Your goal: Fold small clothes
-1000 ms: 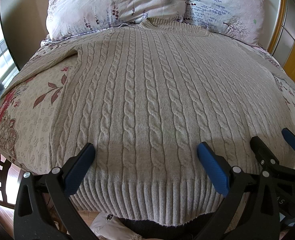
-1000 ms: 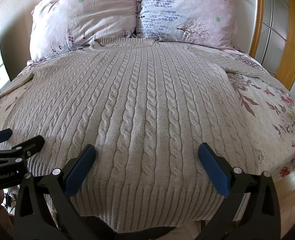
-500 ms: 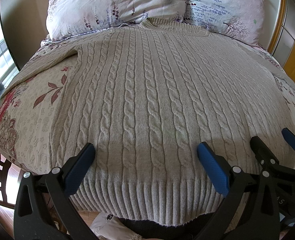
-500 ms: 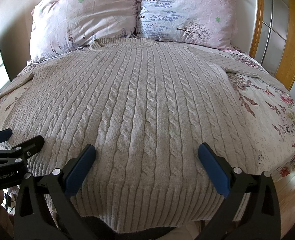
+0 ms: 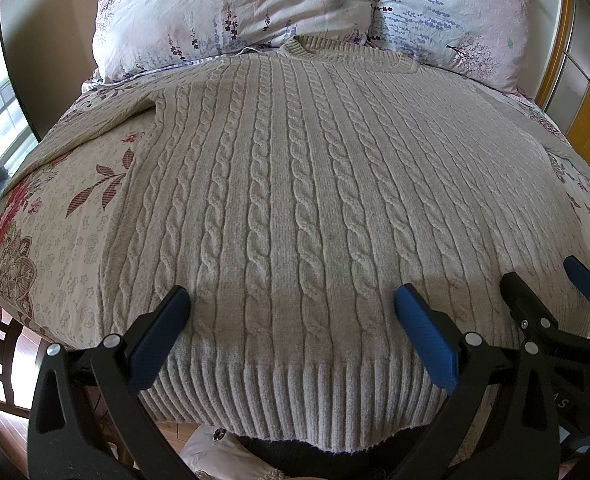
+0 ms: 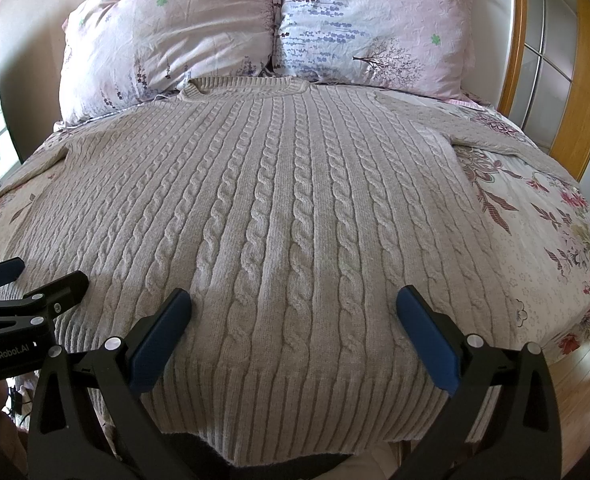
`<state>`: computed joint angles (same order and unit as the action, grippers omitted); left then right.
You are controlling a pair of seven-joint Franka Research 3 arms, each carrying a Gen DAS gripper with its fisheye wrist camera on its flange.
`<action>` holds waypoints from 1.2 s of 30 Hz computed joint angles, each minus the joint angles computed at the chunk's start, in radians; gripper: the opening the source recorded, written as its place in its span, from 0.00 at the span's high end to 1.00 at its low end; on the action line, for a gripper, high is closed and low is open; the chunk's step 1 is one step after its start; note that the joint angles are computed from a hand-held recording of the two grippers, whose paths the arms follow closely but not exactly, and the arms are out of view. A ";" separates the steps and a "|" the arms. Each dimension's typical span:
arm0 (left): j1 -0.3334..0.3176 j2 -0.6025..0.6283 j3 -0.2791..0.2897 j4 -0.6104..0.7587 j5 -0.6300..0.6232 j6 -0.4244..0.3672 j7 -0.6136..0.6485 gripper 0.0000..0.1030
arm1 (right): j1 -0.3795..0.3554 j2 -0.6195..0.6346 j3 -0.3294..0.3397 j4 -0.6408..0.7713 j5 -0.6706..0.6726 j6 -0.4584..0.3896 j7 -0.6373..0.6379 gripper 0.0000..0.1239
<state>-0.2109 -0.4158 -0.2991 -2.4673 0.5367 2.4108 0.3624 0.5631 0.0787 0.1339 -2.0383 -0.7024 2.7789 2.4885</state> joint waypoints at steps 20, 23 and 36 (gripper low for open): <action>-0.002 0.000 0.002 0.000 -0.002 -0.001 0.002 0.02 | 0.000 -0.001 0.001 -0.004 -0.001 0.004 -0.001 0.18; -0.005 0.001 0.006 0.002 -0.010 -0.002 0.013 0.02 | -0.002 0.002 0.003 -0.003 0.019 0.007 -0.027 0.18; -0.009 0.021 0.046 0.030 -0.088 -0.001 0.146 0.02 | -0.025 0.029 0.001 -0.004 0.259 0.126 -0.363 0.18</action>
